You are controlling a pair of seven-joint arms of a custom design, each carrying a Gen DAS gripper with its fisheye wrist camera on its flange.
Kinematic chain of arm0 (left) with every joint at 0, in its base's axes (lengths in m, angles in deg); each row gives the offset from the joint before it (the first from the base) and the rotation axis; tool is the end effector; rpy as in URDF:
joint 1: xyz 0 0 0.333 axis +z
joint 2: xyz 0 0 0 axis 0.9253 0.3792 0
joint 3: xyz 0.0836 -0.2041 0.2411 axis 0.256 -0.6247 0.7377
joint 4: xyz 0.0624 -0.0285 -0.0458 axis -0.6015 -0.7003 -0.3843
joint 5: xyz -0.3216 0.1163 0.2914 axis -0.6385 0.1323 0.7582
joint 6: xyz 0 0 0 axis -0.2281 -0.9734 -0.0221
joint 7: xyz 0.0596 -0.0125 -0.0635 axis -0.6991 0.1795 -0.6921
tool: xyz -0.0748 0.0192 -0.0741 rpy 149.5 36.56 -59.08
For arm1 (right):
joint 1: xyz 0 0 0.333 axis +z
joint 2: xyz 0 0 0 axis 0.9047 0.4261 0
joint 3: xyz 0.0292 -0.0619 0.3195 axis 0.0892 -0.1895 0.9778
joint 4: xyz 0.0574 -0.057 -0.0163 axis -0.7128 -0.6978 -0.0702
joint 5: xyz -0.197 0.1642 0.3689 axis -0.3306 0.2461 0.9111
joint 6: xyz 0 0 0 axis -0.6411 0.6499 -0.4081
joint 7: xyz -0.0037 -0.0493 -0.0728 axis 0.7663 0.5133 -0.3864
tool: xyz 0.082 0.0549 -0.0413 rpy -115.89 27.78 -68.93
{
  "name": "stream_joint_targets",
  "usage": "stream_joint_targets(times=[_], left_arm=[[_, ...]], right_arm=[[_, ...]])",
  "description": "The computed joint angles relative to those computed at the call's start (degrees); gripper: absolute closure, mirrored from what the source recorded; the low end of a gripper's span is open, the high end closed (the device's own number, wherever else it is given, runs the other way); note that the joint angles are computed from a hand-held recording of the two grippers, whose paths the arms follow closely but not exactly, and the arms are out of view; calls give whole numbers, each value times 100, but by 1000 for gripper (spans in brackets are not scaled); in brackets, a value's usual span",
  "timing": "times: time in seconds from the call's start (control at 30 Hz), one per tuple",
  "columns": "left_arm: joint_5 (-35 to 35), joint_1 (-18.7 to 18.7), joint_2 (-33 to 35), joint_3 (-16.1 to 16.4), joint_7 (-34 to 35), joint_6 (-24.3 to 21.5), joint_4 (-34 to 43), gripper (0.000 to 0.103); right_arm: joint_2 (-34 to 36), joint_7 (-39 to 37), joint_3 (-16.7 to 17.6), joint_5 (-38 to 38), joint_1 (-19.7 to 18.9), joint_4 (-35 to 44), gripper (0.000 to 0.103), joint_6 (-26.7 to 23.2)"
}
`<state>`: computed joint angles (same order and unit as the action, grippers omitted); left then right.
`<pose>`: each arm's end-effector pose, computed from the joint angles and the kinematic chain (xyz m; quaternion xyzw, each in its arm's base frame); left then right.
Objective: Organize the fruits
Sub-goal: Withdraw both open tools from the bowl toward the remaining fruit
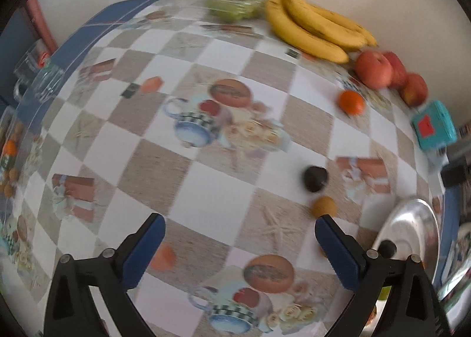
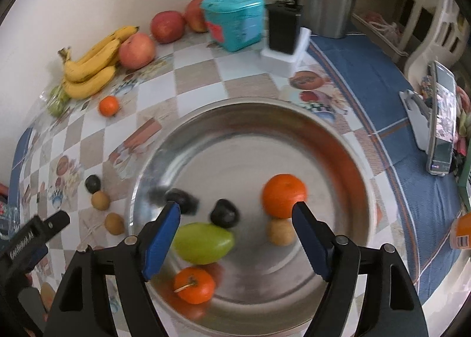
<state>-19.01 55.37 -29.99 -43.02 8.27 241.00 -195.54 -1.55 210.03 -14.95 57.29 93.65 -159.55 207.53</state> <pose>0.5886 -0.2301 0.2982 -0.7704 0.6151 -0.1408 0.0913 0.5128 0.3473 0.2992 -0.4968 0.8468 -0.1315 0.1372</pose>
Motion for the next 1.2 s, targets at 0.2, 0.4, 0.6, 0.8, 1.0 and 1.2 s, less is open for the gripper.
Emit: stream_joint_targets(times=[0.2,0.4,0.6,0.8,1.0,1.2], left_arm=[[45,91,-84,111,-238,7,-90,0],[11,218,-146,122,-286,77,-165,0],[62,269,-181,118,-294,103,-196,0],[-128,287,-130,38,28,112,-156,0],[104,206,-175,106,-136,119,-161,0],[-133,286,-151,47,61,123,-159,0]], right_arm=[[212,-236,17,10,90,207,9,292],[340,-287,-63,-142,245,366,8,494],[483,-424,-102,-185,347,549,8,514],[668,-938,-98,-98,420,797,8,515],[826,-1180,-230,-258,563,942,8,931],[972,-1226,-370,-402,701,1090,8,1113]])
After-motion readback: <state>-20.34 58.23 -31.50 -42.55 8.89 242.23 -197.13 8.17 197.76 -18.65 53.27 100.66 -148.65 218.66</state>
